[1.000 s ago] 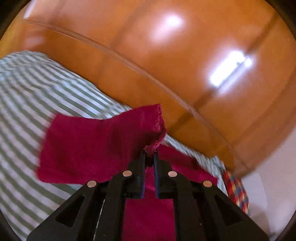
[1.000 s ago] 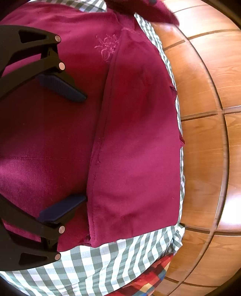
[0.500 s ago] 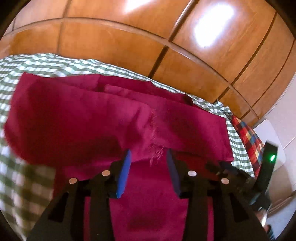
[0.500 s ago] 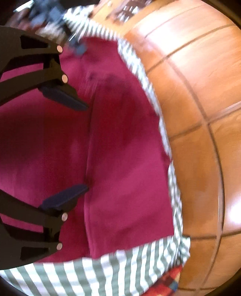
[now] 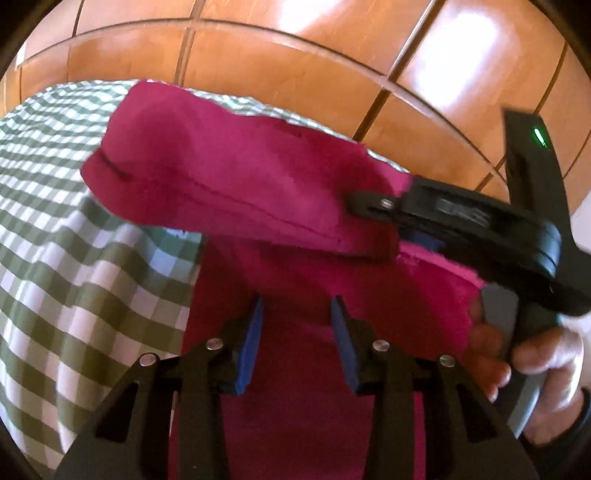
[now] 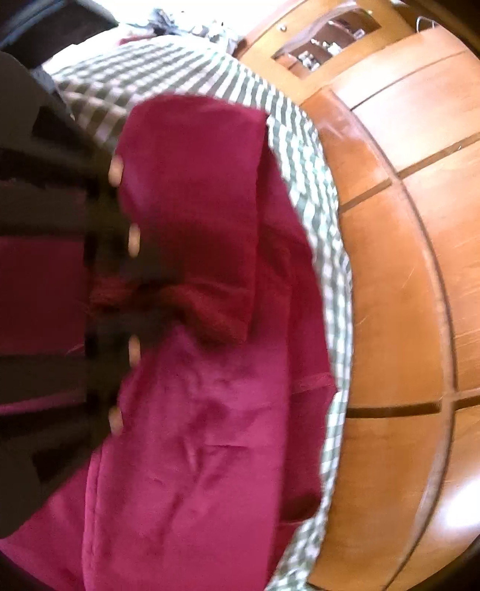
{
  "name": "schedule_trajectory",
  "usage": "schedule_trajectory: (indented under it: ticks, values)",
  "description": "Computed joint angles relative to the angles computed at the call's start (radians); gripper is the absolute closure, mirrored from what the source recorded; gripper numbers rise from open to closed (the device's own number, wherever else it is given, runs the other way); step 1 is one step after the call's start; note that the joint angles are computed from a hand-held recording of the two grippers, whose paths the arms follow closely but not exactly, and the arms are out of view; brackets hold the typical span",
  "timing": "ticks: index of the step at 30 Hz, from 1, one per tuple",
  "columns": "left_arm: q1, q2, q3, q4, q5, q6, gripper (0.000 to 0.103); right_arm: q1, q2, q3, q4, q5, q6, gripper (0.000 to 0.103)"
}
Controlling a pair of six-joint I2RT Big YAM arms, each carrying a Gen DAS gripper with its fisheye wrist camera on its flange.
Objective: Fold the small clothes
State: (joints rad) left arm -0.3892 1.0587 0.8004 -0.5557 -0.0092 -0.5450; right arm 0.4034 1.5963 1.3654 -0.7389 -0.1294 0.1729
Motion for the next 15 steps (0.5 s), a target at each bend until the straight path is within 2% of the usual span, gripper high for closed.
schedule_trajectory:
  ticks: [2,4,8,15]
  values:
    - [0.001,-0.001,-0.015,0.024,-0.003,0.005,0.066,-0.011,-0.058,-0.019,0.035,0.023,-0.020,0.096]
    - [0.002,-0.002,-0.020,0.033,-0.002,0.005,0.066,-0.043,-0.116,-0.028,0.062,0.011,-0.006,0.096]
    - [0.007,-0.009,-0.035,0.051,0.010,-0.001,0.066,-0.134,-0.181,-0.020,0.073,0.008,0.015,0.096]
    - [-0.006,-0.013,-0.042,0.050,-0.009,0.000,0.066,-0.292,-0.162,-0.020,0.012,0.078,0.046,0.096]
